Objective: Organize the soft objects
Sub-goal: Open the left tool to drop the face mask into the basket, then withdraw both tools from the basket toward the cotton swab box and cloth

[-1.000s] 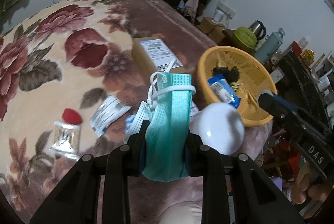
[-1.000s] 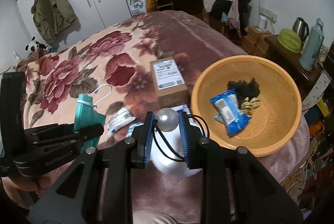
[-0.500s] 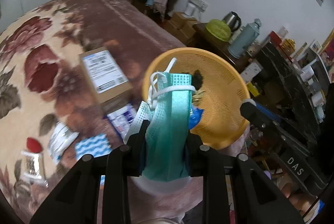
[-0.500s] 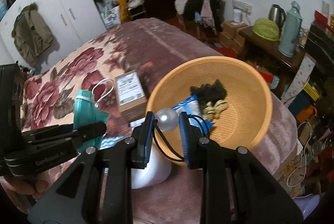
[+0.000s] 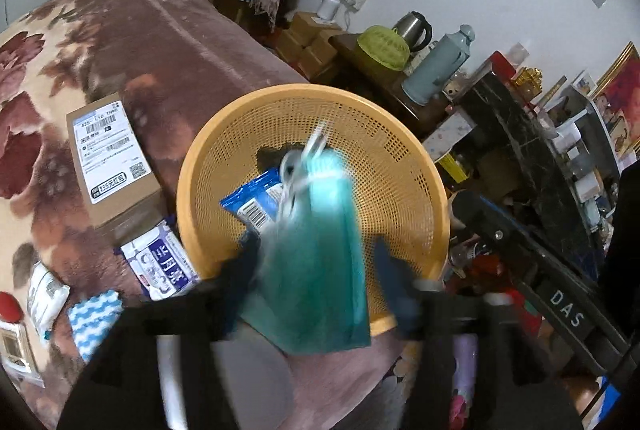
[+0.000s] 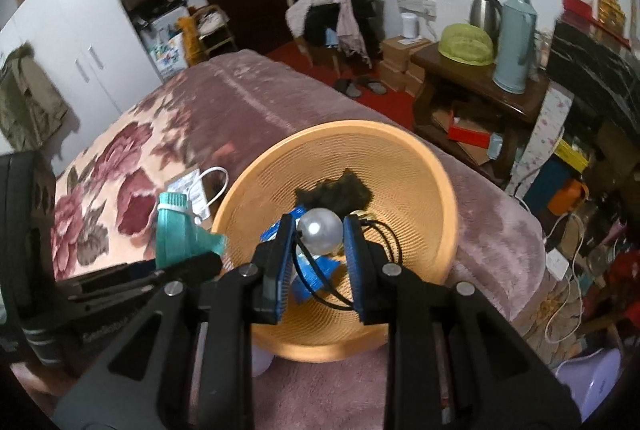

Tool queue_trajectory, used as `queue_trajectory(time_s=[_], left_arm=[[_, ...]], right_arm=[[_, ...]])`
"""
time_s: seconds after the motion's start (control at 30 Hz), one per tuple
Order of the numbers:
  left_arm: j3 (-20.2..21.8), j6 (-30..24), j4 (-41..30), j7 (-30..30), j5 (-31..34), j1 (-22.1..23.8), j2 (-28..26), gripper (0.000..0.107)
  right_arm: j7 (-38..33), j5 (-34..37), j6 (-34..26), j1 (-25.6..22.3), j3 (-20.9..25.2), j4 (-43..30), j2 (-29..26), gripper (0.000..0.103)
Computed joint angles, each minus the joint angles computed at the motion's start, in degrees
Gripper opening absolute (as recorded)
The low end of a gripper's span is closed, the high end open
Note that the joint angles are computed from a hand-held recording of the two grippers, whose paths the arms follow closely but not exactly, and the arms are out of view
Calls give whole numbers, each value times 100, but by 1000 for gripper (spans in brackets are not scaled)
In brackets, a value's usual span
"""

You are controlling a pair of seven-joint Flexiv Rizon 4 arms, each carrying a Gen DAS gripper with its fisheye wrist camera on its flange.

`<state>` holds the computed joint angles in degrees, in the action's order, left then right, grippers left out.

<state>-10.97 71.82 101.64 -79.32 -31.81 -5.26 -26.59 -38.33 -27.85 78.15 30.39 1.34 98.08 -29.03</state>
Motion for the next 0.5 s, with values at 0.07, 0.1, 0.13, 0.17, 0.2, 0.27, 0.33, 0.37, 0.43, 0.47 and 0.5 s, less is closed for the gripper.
queue_trajectory(time_s=[0.07, 0.1, 0.13, 0.17, 0.2, 0.27, 0.33, 0.37, 0.43, 0.47, 0.5], left_arm=[[14, 113, 44, -47, 6, -25, 11, 80], [146, 28, 12, -158, 160, -98, 19, 84], [204, -4, 11, -215, 248, -123, 35, 93], [227, 36, 45, -242, 297, -129, 59, 97], [269, 92, 95, -293, 356, -145, 94, 100], [379, 145, 152, -437, 510, -187, 158, 101], [485, 186, 213, -575, 683, -227, 230, 102], [557, 201, 225, -665, 794, -258, 259, 102], [842, 135, 170, -977, 1203, -417, 297, 102], [949, 72, 143, -1111, 1391, -468, 319, 102], [982, 37, 152, -1184, 1505, -469, 353, 102]], right_arm=[[93, -20, -19, 26, -80, 56, 21, 37], [155, -80, -14, 65, -148, 103, 45, 41], [215, -149, -23, 102, -208, 145, 69, 44], [289, -216, -26, 136, -260, 195, 98, 50], [329, -251, -28, 132, -266, 214, 105, 57], [415, -303, -67, 128, -263, 248, 131, 65], [432, -280, -172, 79, -172, 250, 145, 90], [518, -333, -183, 112, -213, 276, 165, 101], [651, -450, -171, 147, -258, 361, 215, 103], [646, -453, -185, 114, -215, 364, 215, 103], [627, -439, -223, 85, -158, 363, 221, 103]])
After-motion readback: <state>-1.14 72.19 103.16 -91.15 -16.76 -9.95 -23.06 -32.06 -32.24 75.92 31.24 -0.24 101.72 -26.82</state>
